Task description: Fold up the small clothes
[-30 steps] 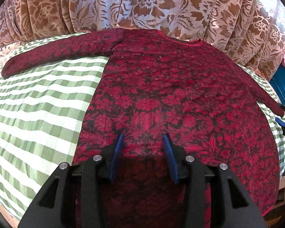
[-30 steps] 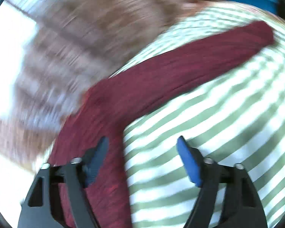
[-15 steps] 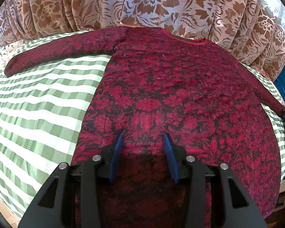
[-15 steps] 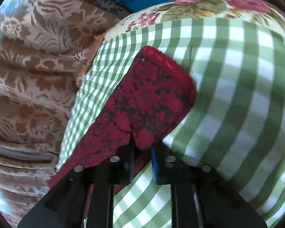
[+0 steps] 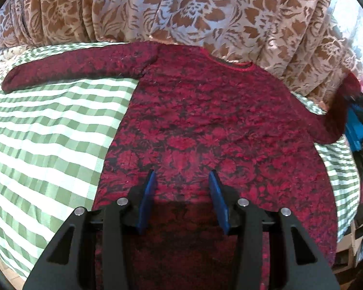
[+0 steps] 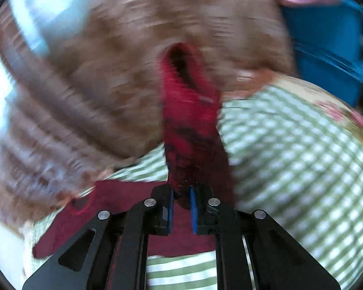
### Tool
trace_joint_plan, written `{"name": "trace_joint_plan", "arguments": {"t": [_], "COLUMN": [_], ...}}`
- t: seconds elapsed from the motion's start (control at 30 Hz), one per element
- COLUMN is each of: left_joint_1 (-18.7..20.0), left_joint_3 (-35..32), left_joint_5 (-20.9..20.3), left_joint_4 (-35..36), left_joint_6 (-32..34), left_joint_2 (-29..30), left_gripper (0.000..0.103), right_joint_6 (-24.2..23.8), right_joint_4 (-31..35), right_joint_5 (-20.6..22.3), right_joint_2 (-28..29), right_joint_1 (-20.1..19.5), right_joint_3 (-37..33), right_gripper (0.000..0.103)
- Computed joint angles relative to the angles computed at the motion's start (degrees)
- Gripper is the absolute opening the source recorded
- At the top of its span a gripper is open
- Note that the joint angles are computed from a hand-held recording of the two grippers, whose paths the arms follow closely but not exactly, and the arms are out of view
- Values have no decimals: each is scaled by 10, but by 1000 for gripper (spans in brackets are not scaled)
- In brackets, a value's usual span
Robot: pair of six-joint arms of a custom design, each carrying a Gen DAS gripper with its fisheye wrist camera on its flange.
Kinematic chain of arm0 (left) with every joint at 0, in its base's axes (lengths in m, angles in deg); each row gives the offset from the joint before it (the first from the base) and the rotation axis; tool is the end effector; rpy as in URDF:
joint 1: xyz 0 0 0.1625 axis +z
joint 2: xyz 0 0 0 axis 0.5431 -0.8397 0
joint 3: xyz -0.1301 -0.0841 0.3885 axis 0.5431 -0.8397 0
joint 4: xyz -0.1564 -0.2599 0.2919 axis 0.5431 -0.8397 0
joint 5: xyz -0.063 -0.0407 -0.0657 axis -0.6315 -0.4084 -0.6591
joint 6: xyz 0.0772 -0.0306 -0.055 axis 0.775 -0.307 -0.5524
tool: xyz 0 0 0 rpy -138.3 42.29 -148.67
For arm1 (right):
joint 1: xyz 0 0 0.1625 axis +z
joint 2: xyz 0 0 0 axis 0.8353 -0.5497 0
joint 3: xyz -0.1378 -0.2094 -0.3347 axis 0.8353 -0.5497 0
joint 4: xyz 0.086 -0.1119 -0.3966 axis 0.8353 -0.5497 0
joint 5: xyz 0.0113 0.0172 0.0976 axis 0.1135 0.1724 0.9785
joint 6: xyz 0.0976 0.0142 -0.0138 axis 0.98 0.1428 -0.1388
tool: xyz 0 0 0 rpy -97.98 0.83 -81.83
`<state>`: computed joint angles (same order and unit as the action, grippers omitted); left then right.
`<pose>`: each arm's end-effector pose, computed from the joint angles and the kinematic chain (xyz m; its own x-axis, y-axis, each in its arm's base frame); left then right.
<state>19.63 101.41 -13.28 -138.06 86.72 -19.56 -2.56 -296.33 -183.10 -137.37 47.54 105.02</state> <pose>-0.1366 -0.4777 0.2941 -0.7855 0.4059 -0.4673 0.5647 0.7790 -0.2726 0.1490 -0.3604 0.3414 -0.7954 0.5900 0.1383 0.0176 0.2506 -0.9679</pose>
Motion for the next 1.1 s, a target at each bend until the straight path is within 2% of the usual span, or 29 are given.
{"name": "trace_joint_plan", "arguments": {"t": [0.13,0.3,0.4,0.43,0.5,0.53,0.57,0.77,0.93,1.03,1.1], "left_joint_1": [10,24,33,36,41,45,50,70,78,80,83], "left_joint_3": [-9,-28,-43,-48,-57,-63,-69,-121,-189,-230,-255], "left_joint_5": [-30,-54,-68,-73,-80,-85,-92,-117,-127,-128,-135], "left_joint_4": [8,11,8,8,7,6,5,-1,7,16,24], "left_joint_6": [0,3,6,8,11,13,14,5,-19,-31,-38], "left_joint_2": [-9,-12,-5,-2,3,8,14,70,137,179,203], "left_gripper": [44,44,45,45,46,46,46,46,48,48,48], "right_joint_6": [-30,-24,-12,-5,7,5,2,33,108,148,156], "right_joint_4": [35,126,176,199,207,183,164,121,103,79,56], "right_joint_5": [25,85,127,162,198,204,199,160,104,96,98], "right_joint_2": [117,241,295,307,316,322,324,270,203,178,172], "right_joint_1": [55,84,91,88,86,89,93,108,97,81,74], "right_joint_3": [-102,-225,-275,-289,-296,-295,-293,-197,-70,-13,5], "right_gripper": [10,10,10,18,50,71,72,72,72,72,72]}}
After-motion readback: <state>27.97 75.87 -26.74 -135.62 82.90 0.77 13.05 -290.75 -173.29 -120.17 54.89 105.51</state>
